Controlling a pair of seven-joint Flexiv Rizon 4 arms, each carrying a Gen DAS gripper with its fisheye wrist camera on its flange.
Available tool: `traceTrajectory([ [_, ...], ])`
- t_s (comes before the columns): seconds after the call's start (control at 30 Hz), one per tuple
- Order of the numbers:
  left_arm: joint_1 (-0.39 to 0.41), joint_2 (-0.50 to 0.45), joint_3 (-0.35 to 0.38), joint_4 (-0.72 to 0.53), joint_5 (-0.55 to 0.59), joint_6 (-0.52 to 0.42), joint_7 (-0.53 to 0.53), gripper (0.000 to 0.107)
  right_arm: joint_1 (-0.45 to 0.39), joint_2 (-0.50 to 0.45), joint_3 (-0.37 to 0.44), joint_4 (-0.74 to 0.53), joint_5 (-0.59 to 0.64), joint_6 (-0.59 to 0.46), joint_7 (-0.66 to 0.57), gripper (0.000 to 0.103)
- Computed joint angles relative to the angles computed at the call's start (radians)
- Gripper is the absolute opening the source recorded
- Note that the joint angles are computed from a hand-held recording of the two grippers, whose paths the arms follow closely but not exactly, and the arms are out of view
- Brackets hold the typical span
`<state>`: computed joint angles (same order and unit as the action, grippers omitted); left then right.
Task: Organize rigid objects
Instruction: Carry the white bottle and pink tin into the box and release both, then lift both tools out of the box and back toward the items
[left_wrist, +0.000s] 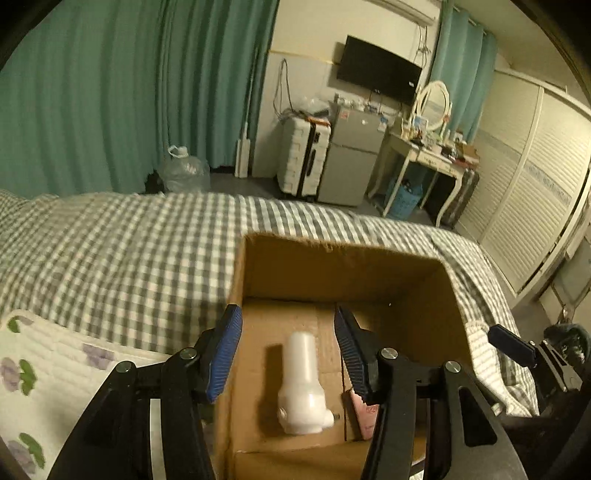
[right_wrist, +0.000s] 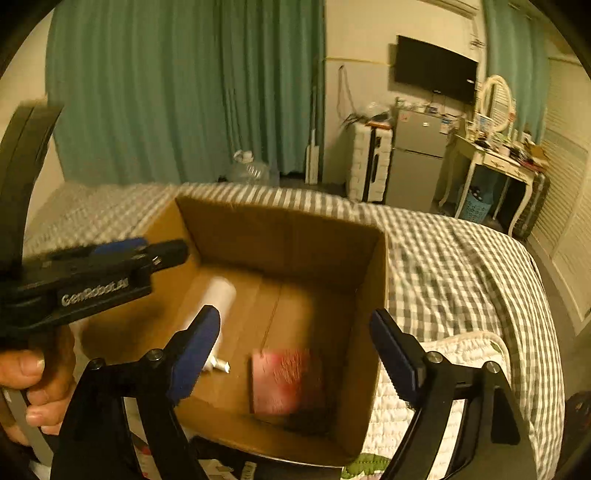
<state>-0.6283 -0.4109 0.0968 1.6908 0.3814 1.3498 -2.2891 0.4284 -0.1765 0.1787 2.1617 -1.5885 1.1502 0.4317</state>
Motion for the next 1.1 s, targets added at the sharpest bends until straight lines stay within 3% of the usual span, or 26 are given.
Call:
traceTrajectory([
  [0.17, -0.055, 0.101, 0.058, 0.022, 0.117, -0.003, -0.099, 0.055, 0.008, 0.108, 0.034, 0.037, 0.047, -0.075, -0.004, 0.083],
  [0.43, -0.084, 0.284, 0.033, 0.04, 0.34, -0.09, -0.259, 0.059, 0.063, 0.266, 0.134, 0.046, 0.133, -0.279, -0.065, 0.095],
  [0.57, -0.077, 0.373, -0.009, 0.047, 0.447, -0.145, -0.324, 0.06, 0.093, 0.323, 0.187, 0.031, 0.18, -0.379, -0.107, 0.103],
  [0.77, -0.048, 0.512, -0.104, 0.082, 0.59, -0.23, -0.422, 0.063, 0.135, 0.379, 0.268, 0.003, 0.239, -0.517, -0.15, 0.103],
  [0.87, -0.021, 0.58, -0.178, 0.1, 0.709, -0.277, -0.531, 0.063, 0.161, 0.398, 0.307, -0.013, 0.255, -0.595, -0.167, 0.103],
  [1.1, 0.04, 0.675, -0.267, 0.161, 0.706, -0.305, -0.539, 0.063, 0.214, 0.426, 0.38, -0.032, 0.278, -0.728, -0.186, 0.103],
])
